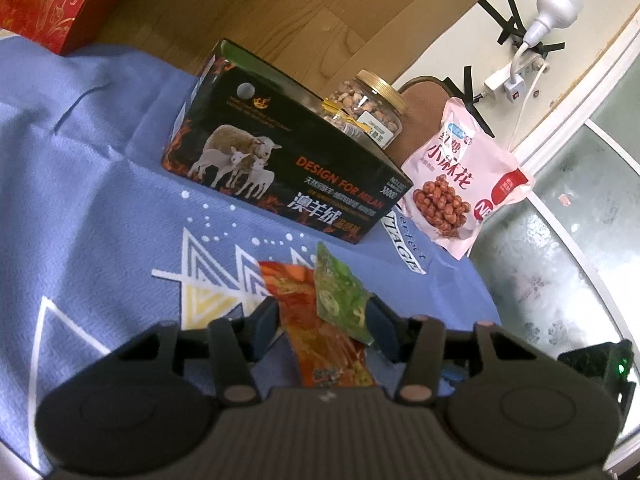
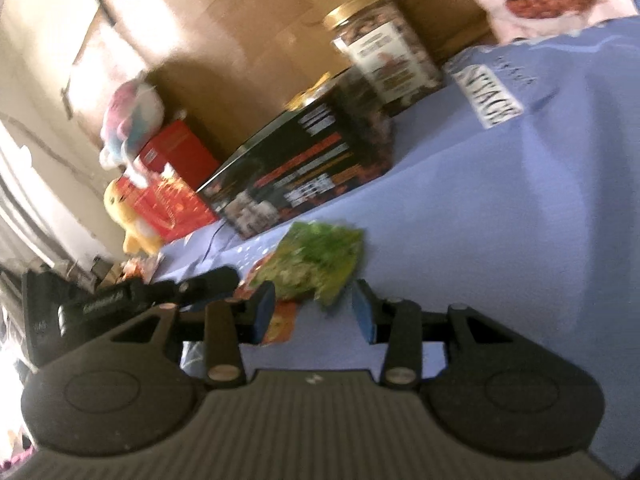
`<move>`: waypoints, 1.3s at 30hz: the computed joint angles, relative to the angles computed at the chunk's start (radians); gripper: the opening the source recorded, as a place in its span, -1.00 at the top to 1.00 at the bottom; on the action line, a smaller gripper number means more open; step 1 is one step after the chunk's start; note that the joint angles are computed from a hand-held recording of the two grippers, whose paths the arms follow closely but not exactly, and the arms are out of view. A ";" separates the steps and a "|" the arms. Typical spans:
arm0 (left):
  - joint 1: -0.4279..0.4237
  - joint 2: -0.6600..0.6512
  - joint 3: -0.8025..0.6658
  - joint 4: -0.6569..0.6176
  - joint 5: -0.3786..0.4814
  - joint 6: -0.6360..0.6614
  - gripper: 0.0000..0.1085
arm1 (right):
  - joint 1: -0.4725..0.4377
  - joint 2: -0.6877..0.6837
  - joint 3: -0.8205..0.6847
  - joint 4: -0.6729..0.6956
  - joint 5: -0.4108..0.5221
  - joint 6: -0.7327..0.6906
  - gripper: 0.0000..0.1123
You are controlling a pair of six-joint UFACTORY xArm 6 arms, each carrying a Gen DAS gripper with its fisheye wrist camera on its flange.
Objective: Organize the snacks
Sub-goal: 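Move the left tool onto the green snack bag and close it, then lift the green snack bag into the tin box and open the left tool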
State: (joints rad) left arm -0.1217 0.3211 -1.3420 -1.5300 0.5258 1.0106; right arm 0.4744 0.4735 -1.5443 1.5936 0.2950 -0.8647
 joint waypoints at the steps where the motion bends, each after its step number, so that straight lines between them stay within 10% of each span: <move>1: 0.001 0.000 0.000 -0.001 0.003 -0.001 0.11 | -0.009 0.008 -0.008 -0.004 0.015 0.023 0.17; 18: 0.024 0.015 -0.014 0.018 0.073 -0.048 0.28 | 0.002 0.135 -0.181 -0.198 0.108 0.130 0.40; 24: 0.050 -0.004 -0.016 -0.052 0.046 -0.051 -0.30 | -0.037 0.128 -0.168 -0.097 0.174 0.151 0.40; 29: 0.062 0.101 -0.167 0.117 0.042 -0.233 -0.30 | -0.045 0.148 -0.197 -0.099 0.184 0.193 0.40; 32: 0.059 0.189 -0.274 0.208 0.098 -0.321 -0.08 | -0.039 0.164 -0.221 -0.135 0.171 0.223 0.40; 35: 0.044 0.227 -0.316 0.244 0.141 -0.332 0.63 | -0.033 0.190 -0.251 -0.186 0.150 0.254 0.59; 39: 0.033 0.161 -0.228 0.172 0.103 -0.243 0.67 | -0.030 0.177 -0.238 -0.139 0.149 0.173 0.65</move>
